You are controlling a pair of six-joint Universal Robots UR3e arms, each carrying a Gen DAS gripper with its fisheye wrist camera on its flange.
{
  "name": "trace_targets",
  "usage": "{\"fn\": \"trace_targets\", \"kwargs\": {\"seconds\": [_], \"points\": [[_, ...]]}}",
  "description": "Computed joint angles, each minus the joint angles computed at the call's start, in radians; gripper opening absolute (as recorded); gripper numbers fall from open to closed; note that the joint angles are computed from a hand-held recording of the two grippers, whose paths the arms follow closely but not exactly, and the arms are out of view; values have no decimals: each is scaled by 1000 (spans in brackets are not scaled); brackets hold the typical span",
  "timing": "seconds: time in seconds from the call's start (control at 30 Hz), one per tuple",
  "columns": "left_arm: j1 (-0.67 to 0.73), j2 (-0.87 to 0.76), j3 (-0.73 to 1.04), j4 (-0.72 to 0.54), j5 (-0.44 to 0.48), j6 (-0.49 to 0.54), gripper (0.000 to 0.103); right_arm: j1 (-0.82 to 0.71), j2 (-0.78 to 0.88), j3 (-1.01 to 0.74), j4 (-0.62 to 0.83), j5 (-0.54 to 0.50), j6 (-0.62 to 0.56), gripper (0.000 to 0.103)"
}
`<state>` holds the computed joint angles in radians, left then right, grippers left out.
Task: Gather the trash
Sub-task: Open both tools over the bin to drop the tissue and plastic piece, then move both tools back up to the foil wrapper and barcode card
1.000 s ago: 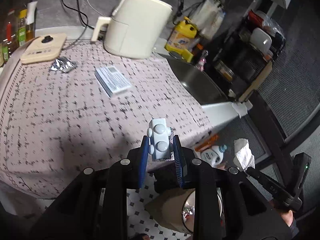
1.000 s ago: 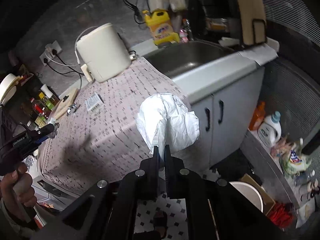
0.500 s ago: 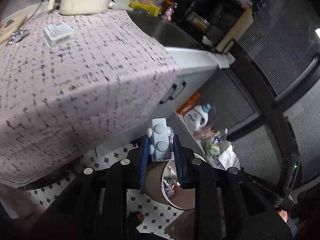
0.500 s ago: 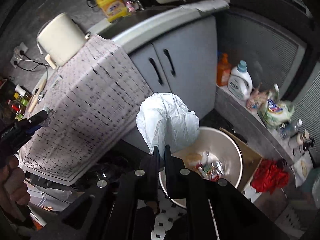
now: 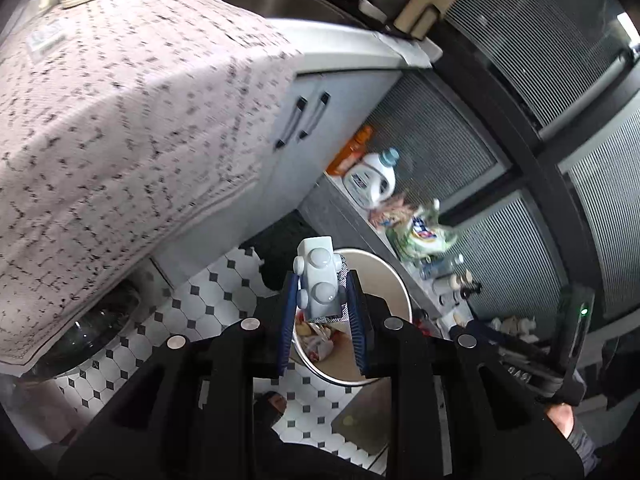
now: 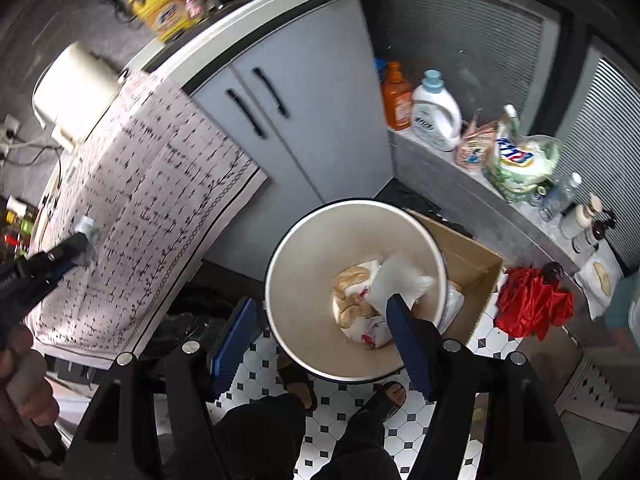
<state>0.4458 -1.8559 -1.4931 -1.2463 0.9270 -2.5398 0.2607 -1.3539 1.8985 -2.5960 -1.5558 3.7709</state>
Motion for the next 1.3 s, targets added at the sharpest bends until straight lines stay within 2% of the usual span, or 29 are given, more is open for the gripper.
{"fn": "trace_targets", "kwargs": {"seconds": [0.47, 0.53, 0.57, 0.6, 0.7, 0.8, 0.93, 1.17, 1.3], "points": [[-222, -100, 68, -19, 11, -22, 26, -107, -435, 305, 80, -73, 60, 71], [-245, -115, 88, -22, 7, -33, 40, -119, -478, 325, 100, -79, 65, 71], [-251, -117, 93, -18, 4, -37, 53, -125, -498, 334, 110, -82, 69, 71], [-253, -117, 96, -15, -1, -38, 59, -131, -515, 343, 117, -82, 70, 71], [-251, -118, 122, -25, -8, -32, 66, -142, -533, 351, 122, -80, 70, 71], [-229, -113, 141, -25, -13, -41, 73, -134, -500, 329, 104, -75, 68, 72], [-179, -106, 172, -27, -5, -52, 77, -105, -404, 253, 68, -67, 58, 76], [-55, -89, 224, -25, -14, -63, 82, -26, -169, -3, 32, -67, 26, 85], [27, -93, 266, -34, -22, -70, 84, 14, -35, -186, 60, -62, 4, 86]]}}
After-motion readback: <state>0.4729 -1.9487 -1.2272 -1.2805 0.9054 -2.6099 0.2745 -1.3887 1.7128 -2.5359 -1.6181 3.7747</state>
